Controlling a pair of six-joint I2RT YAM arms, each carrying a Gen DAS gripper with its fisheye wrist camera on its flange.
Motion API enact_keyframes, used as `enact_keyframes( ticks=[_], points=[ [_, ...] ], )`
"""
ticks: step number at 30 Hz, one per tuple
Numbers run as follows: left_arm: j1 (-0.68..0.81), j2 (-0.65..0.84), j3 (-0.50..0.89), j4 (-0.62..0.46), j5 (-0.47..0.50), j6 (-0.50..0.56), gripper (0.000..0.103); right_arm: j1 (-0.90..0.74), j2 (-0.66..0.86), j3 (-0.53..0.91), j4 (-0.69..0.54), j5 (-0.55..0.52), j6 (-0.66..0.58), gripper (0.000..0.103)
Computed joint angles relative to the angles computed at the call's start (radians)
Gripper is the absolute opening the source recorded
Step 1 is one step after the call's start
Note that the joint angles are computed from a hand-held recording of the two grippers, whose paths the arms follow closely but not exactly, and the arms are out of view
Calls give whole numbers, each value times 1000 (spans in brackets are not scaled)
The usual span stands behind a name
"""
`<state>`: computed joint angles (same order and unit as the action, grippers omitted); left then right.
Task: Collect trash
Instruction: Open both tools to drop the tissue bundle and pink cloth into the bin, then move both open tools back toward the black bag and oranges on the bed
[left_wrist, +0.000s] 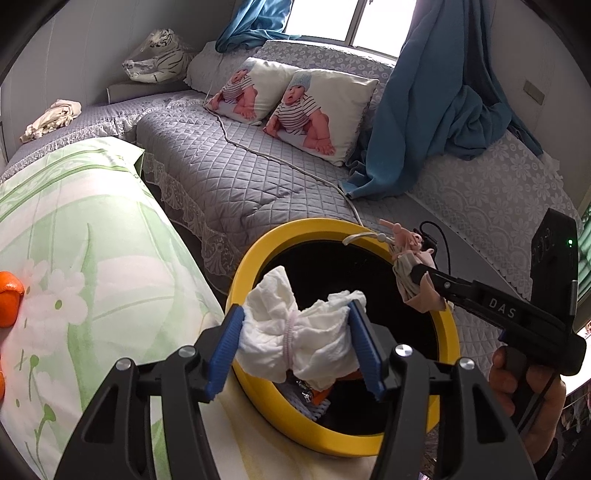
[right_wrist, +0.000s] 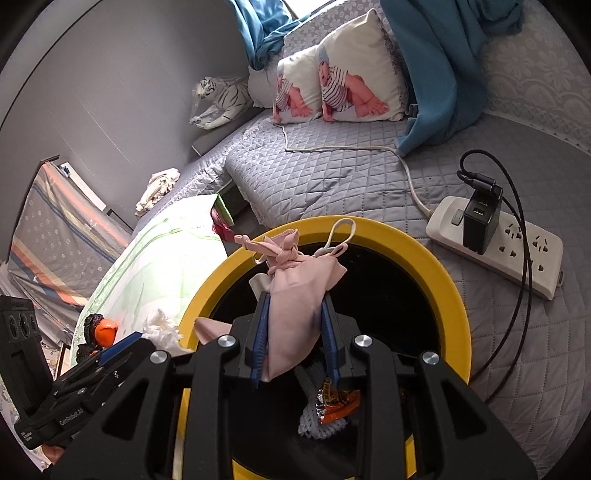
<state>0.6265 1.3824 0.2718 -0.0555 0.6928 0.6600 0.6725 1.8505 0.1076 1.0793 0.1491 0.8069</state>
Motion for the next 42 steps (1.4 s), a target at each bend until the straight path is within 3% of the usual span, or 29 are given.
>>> enact_keyframes(
  ticks=[4, 6, 9, 14, 30, 42],
  points=[
    [14, 0, 4, -13, 8, 9, 57, 1, 4, -1, 3, 1, 10, 33],
    [40, -12, 6, -33, 22, 16, 66, -2, -4, -3, -5, 5, 13, 39],
    [109, -31, 19, -72, 66, 25, 84, -4, -28, -16, -18, 31, 29, 57],
    [225, -13, 89, -164, 141, 51, 93, -9, -80, -38, -34, 45, 41, 61],
    [495, 80, 289, -323, 239, 154, 95, 169, -345, 49, -289, 188, 2, 83],
    [705, 287, 491, -366, 247, 228, 95, 334, -252, 319, -451, 212, -55, 85]
  ],
)
